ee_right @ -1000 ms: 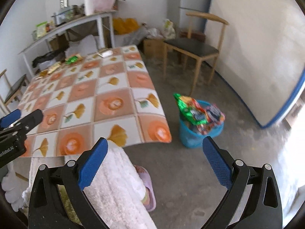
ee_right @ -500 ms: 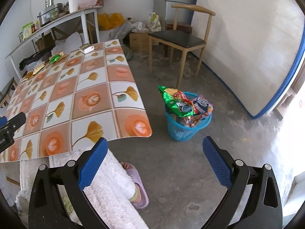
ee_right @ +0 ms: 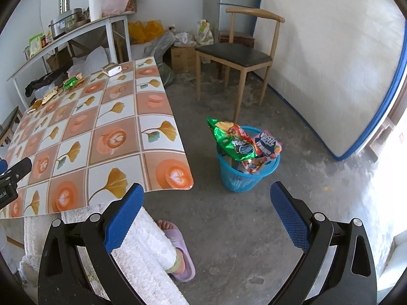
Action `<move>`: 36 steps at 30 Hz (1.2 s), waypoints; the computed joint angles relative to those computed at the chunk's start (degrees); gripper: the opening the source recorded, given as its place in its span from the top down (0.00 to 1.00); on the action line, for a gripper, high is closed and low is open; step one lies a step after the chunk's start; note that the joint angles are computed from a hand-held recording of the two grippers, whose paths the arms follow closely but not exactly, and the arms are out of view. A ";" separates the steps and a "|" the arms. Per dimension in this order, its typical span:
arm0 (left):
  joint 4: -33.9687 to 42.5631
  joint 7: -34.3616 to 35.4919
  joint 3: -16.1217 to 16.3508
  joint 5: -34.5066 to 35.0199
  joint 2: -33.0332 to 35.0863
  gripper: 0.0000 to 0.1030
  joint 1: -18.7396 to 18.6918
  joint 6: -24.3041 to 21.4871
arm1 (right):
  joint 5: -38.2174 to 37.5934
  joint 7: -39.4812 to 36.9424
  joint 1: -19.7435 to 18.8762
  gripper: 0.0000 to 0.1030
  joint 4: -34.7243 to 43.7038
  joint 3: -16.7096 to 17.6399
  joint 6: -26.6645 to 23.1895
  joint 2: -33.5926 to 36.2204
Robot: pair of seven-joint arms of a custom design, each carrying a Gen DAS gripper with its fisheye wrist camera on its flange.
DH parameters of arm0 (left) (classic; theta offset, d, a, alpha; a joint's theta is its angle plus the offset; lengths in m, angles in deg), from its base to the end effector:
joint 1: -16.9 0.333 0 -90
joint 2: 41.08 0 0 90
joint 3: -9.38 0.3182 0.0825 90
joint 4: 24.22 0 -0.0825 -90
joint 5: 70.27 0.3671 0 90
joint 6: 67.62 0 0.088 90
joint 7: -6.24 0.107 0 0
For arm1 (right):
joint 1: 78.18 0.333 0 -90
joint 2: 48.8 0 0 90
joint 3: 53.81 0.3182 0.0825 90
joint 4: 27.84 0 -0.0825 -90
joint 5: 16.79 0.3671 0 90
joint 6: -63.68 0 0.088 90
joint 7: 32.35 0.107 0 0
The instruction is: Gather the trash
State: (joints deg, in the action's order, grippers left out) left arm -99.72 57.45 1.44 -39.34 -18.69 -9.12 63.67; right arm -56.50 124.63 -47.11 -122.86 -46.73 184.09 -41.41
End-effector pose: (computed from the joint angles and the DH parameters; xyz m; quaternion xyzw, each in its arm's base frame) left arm 0.6020 -0.3665 0.5908 -0.6176 0.7013 -0.2441 0.2593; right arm 0.5075 0.3541 0.5759 -0.5791 0.7397 -0.2867 0.1878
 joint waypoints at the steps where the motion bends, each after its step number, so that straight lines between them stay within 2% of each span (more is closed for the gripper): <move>1: 0.08 0.00 0.00 0.05 0.05 0.05 -0.04 0.01 | -0.01 0.00 -0.04 0.07 -0.11 -0.03 0.14 -0.09; 19: 3.93 0.82 0.21 -1.34 1.47 0.05 -0.54 0.42 | -2.73 -1.45 0.02 0.07 1.86 -0.28 2.40 0.24; 36: 4.91 2.63 0.07 -3.02 2.00 0.05 -0.94 1.05 | -3.10 -0.99 0.06 0.07 1.40 -0.24 2.25 -0.24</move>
State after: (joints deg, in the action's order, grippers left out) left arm -94.80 60.09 1.51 -42.35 -16.69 -10.05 64.72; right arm -59.61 123.63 -47.04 -121.46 -46.97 186.34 -41.65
